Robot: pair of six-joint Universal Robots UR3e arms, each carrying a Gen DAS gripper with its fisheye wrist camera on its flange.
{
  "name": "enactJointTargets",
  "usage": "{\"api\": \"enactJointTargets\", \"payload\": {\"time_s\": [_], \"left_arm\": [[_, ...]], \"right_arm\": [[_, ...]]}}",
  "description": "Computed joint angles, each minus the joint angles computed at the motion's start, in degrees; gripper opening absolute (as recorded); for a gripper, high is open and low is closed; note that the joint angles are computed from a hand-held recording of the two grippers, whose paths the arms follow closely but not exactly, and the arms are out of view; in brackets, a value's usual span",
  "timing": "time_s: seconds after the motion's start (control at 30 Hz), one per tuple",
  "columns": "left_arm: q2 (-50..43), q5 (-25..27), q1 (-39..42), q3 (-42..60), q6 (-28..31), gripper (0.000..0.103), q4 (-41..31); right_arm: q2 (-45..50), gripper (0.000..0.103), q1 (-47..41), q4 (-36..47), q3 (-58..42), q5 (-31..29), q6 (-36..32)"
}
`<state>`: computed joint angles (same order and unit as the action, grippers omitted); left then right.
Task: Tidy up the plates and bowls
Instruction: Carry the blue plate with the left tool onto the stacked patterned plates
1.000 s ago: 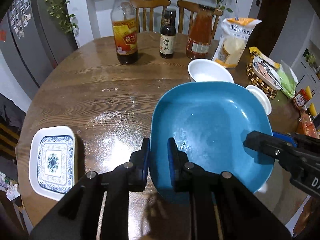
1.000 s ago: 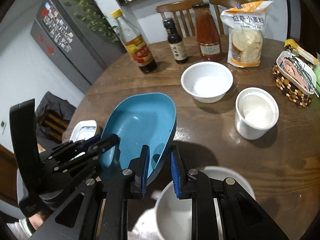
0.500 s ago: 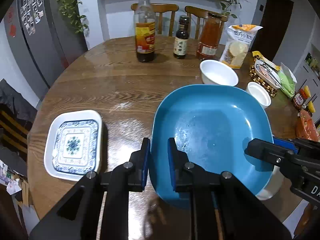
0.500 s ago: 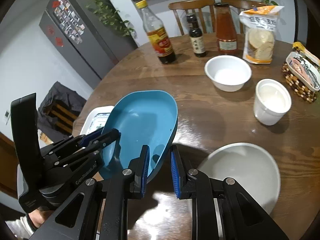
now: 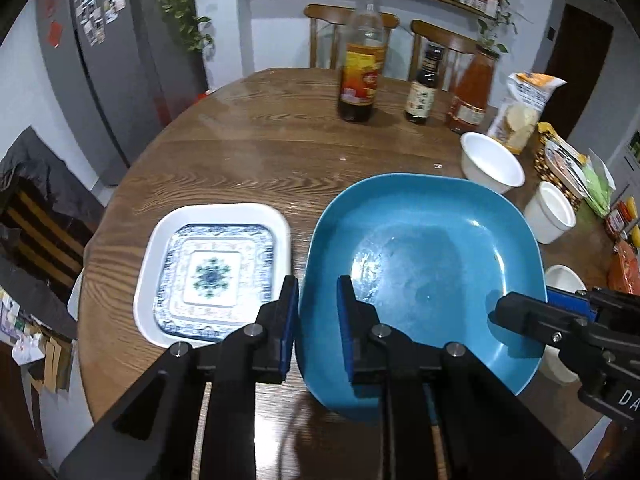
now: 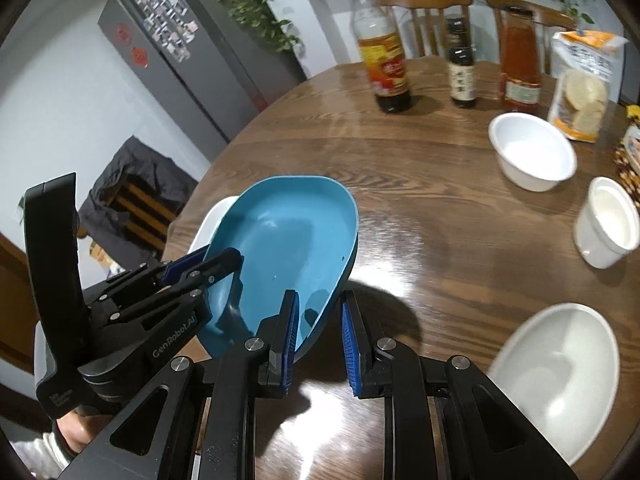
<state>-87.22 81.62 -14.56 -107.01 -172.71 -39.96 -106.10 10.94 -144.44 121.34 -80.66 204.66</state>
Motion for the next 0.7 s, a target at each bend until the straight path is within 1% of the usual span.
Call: {"api": "enactJointTargets", "payload": {"time_s": [0.2,0.37,0.57,0.7], "left_arm": [[1.1,-0.6,6.3,-2.5,3.1,0.019,0.0],[0.0,-0.7,10.8,-2.8,5.8,0.019,0.8],[-6.0,0.9,12.9,0.0,7.2,0.020,3.7],[-9.5,1.8,13.7,2.0,7.6,0.020,3.8]], "right_arm": [[11.5,0.023,3.9,-5.7,-6.1,0.5,1.3],[20.8,0.023,7.0,-8.4,-12.9,-0.7,2.4],[30.0,0.023,9.1,-8.5,-20.9,-2.1,3.3],[34.4,0.023,10.2,-6.5,-25.5,-2.8,3.6]]}}
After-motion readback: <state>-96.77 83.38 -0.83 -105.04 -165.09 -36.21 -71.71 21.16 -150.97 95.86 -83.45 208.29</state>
